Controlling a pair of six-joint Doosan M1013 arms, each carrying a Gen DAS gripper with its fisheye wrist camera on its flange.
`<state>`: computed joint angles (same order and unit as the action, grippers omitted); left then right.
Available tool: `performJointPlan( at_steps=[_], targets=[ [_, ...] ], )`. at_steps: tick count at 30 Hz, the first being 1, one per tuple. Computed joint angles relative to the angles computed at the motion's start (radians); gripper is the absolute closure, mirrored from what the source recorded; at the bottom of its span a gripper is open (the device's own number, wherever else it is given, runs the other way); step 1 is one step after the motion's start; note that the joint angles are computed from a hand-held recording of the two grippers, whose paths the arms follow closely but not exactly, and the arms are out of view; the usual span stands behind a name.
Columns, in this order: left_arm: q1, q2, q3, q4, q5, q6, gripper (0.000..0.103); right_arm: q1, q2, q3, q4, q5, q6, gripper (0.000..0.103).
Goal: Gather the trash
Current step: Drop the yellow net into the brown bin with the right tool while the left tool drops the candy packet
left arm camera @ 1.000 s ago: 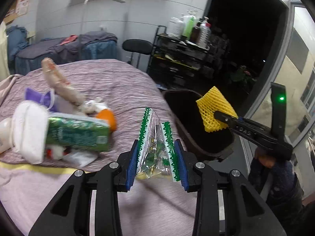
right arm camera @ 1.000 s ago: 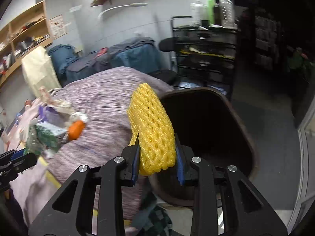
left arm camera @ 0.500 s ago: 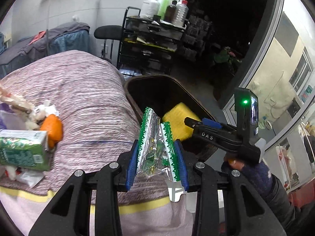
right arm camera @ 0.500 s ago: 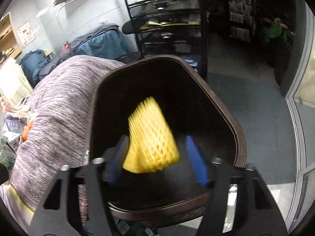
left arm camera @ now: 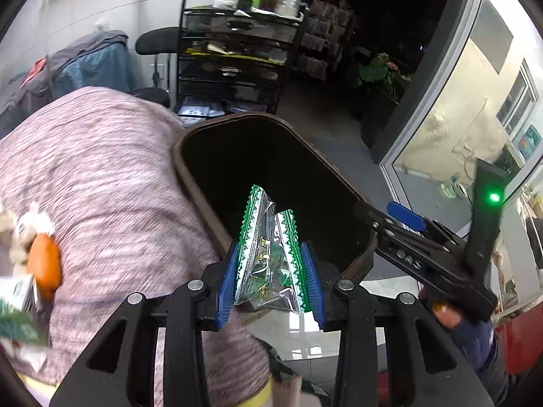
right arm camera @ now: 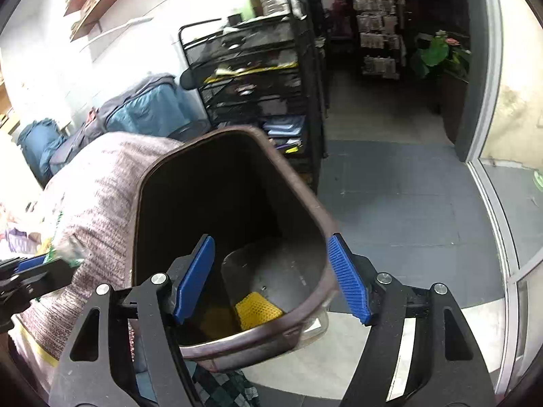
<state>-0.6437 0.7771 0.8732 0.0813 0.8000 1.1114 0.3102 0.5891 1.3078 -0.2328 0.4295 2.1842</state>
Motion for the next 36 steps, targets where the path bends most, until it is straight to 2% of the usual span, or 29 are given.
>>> performJointPlan(
  at_steps=[10, 16, 19, 21, 24, 30, 34, 36],
  targets=[
    [0.003, 0.140, -0.247, -0.030, 0.177, 0.063, 0.066, -0.017, -0.020, 0.029, -0.085, -0.003, 0.117, 0.033],
    [0.002, 0.187, -0.327, -0.025, 0.235, 0.071, 0.066, -0.024, -0.020, 0.034, -0.096, 0.005, 0.143, 0.033],
    [0.002, 0.200, -0.347, -0.019, 0.249, 0.074, 0.059, -0.025, -0.017, 0.031, -0.096, 0.010, 0.152, 0.033],
    [-0.003, 0.201, -0.345, 0.011, 0.247, 0.068, 0.039, -0.025, -0.016, 0.031, -0.093, 0.011, 0.151, 0.030],
    [-0.012, 0.186, -0.312, 0.075, 0.211, 0.053, 0.019, -0.025, -0.018, 0.036, -0.102, 0.007, 0.163, 0.025],
    [-0.012, 0.168, -0.280, 0.096, 0.159, 0.053, 0.007, -0.024, -0.014, 0.030, -0.095, 0.018, 0.162, 0.023],
    [-0.017, 0.150, -0.255, 0.136, 0.134, 0.026, 0.007, -0.022, -0.017, 0.031, -0.104, 0.022, 0.172, 0.023],
    [-0.019, 0.127, -0.221, 0.148, 0.095, 0.010, 0.006, -0.021, -0.018, 0.031, -0.101, 0.020, 0.167, 0.022]
  ],
)
